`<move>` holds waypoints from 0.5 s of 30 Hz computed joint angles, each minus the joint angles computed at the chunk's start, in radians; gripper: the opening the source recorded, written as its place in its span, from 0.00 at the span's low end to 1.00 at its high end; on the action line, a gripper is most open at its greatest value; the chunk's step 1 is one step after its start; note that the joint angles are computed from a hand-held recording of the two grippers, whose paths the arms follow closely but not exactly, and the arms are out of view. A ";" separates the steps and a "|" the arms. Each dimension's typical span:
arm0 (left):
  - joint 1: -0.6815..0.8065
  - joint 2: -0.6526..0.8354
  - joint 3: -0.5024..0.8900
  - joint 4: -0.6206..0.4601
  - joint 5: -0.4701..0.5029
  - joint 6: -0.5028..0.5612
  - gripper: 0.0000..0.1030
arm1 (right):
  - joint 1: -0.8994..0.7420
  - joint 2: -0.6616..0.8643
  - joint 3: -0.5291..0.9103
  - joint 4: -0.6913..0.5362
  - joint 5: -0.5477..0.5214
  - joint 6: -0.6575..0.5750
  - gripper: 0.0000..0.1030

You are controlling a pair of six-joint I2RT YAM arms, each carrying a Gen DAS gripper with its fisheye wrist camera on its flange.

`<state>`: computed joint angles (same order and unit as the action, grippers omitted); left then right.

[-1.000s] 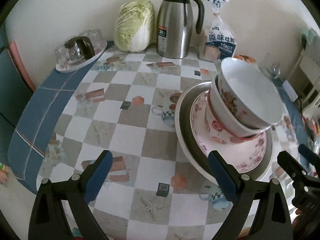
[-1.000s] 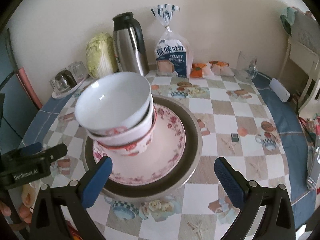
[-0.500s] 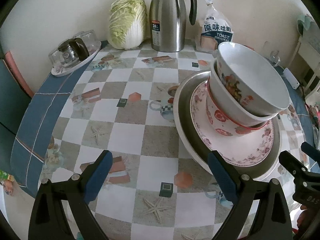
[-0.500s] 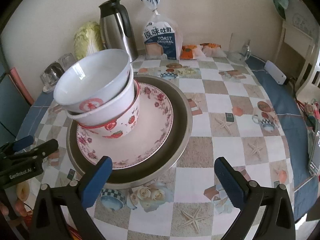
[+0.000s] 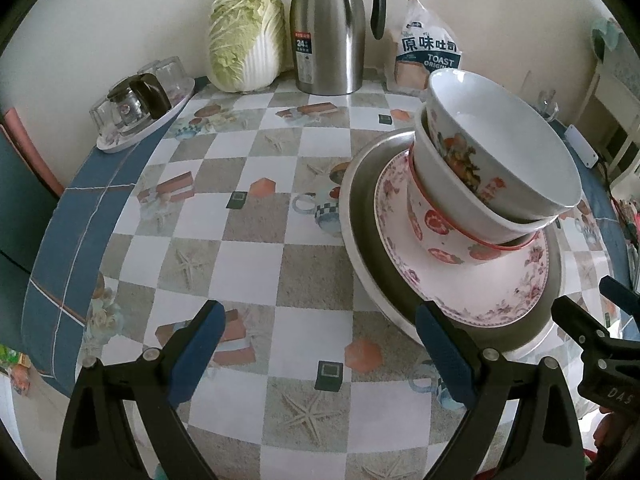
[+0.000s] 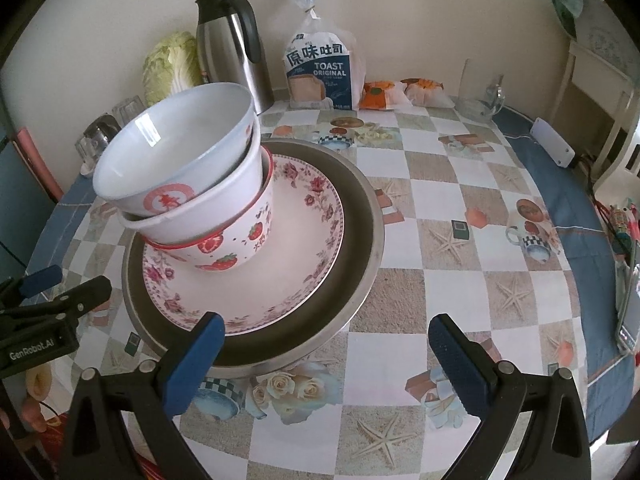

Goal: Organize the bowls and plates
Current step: 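Raise both grippers up and away from the stacked dishes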

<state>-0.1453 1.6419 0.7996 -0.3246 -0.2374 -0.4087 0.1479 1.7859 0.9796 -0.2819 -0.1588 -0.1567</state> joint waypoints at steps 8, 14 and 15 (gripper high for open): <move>-0.002 0.013 0.008 -0.008 0.004 0.001 0.93 | -0.005 0.010 0.004 -0.001 -0.001 0.004 1.00; -0.002 0.015 0.009 -0.009 0.004 0.001 0.93 | -0.009 0.013 0.007 -0.003 -0.004 0.007 1.00; -0.002 0.015 0.009 -0.009 0.004 0.001 0.93 | -0.009 0.013 0.007 -0.003 -0.004 0.007 1.00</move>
<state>-0.1476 1.6566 0.8088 -0.3339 -0.2335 -0.4074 0.1388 1.7993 0.9865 -0.2848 -0.1630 -0.1496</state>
